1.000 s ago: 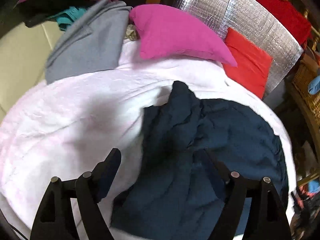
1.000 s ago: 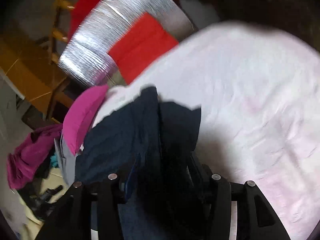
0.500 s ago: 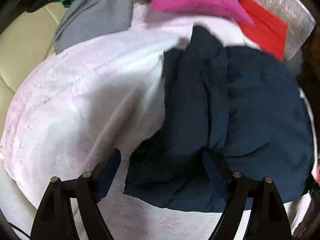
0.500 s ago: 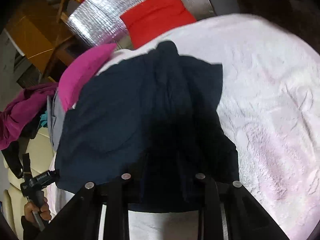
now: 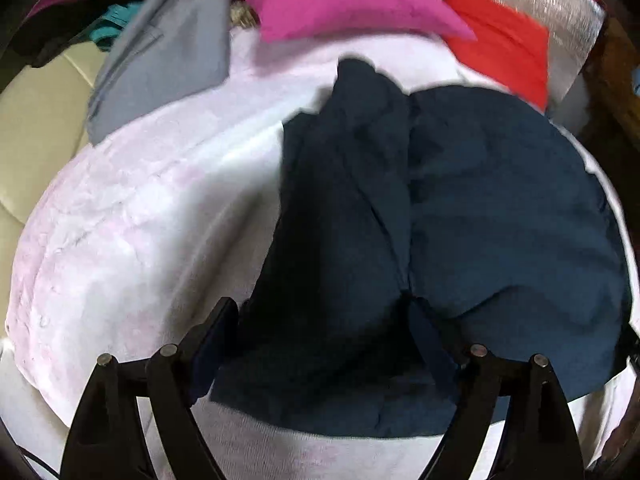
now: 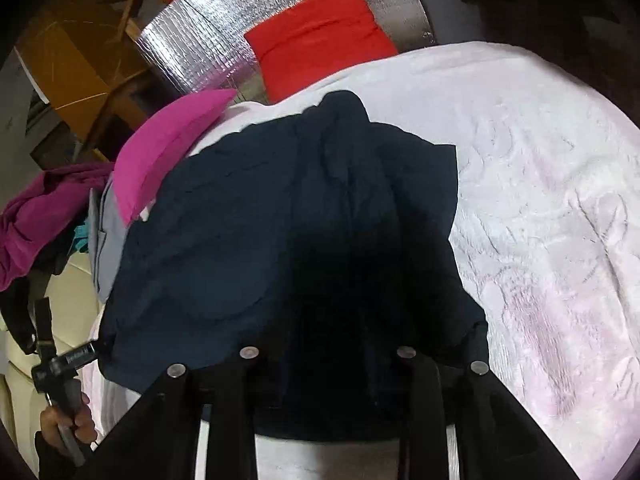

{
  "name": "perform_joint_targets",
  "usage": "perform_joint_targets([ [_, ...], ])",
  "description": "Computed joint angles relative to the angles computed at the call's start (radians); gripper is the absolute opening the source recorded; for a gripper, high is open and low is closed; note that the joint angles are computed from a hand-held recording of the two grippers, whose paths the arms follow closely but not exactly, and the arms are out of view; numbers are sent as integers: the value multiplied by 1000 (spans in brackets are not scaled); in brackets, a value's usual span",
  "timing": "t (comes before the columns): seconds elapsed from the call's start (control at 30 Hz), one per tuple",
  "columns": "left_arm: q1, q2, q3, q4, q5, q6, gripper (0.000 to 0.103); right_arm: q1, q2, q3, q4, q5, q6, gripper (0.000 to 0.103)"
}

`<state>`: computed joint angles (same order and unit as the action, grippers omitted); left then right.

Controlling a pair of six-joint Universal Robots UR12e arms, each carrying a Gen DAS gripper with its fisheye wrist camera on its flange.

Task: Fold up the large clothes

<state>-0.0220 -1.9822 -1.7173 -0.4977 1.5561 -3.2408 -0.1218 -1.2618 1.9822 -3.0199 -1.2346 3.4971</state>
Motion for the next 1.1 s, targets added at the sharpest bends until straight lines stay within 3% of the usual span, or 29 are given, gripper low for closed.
perform_joint_targets([
  [0.07,-8,23,-30,61,26,7,88,11,-20,18,-20,-12,-1,63],
  [0.13,-23,49,-54,99,65,19,88,36,-49,35,-27,-73,-14,66],
  [0.37,-95,137,-119,197,233,70,88,131,-118,-4,117,-209,-88,66],
  [0.5,-130,168,-135,299,353,128,92,171,-165,-5,105,-286,-117,69],
  [0.67,-126,233,-180,420,285,143,94,186,-226,18,86,-321,-104,71],
  [1.0,-131,317,-228,553,249,106,99,197,-276,46,37,-339,-102,71],
  [1.1,-136,331,-235,577,267,98,99,202,-289,52,32,-344,-97,71],
])
